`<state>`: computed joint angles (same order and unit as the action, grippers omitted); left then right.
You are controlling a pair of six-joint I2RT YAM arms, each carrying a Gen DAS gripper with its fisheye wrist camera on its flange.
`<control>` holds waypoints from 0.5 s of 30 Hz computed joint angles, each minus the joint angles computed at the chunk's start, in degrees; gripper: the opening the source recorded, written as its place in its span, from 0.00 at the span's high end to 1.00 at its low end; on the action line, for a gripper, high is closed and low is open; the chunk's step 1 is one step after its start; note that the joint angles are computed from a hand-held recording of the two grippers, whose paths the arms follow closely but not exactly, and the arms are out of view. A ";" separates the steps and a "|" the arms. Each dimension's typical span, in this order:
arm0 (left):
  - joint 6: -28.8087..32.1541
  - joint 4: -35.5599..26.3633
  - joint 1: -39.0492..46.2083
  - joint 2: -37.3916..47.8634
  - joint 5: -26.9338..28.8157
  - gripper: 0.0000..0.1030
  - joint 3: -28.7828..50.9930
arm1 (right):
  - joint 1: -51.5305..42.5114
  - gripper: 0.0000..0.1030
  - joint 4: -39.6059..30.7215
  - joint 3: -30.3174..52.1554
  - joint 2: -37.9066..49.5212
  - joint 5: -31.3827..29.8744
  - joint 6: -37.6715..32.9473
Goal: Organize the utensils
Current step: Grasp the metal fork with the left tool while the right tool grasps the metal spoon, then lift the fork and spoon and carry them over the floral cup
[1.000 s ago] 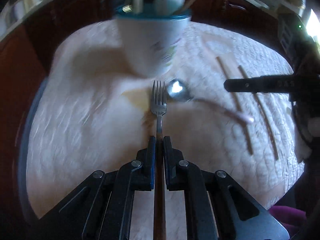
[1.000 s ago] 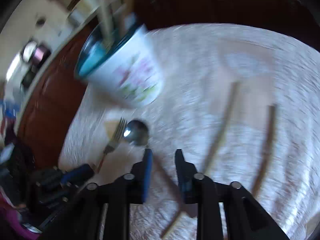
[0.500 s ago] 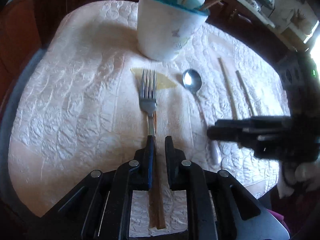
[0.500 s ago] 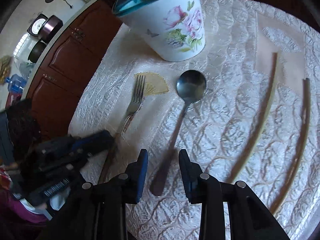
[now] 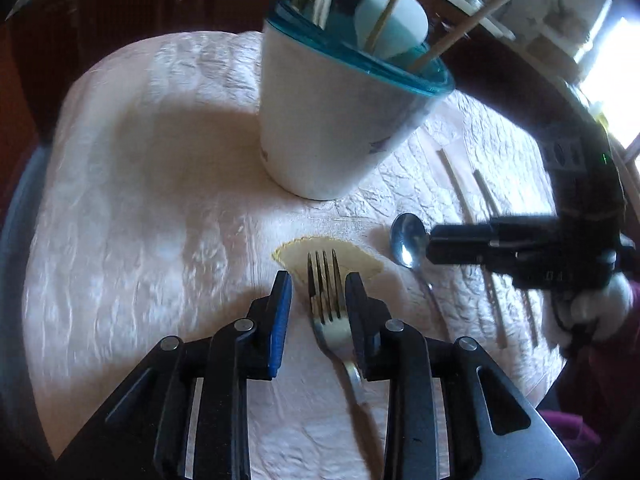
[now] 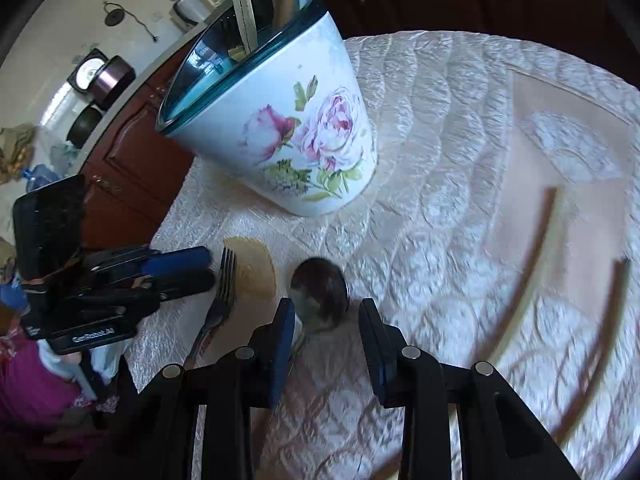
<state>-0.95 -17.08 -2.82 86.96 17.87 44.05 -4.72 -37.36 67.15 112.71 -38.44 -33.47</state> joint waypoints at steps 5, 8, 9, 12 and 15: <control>5.97 -2.37 -0.37 5.10 0.13 0.72 4.15 | 2.56 0.70 -1.98 3.72 2.61 -0.09 -1.94; 7.11 -3.16 -0.42 7.28 2.34 0.72 6.02 | 4.40 0.70 -1.53 4.99 3.65 -0.81 -0.27; 7.64 -3.16 -0.73 7.63 2.16 0.72 6.32 | 4.60 0.72 -2.01 5.87 4.32 -1.23 0.18; 8.57 -2.80 -2.16 8.00 0.31 0.79 6.53 | 5.36 0.93 -1.92 6.14 4.51 0.06 0.70; 8.50 -1.68 -3.69 7.57 -0.92 0.88 6.00 | 5.14 0.96 -2.46 5.12 3.06 1.66 -1.31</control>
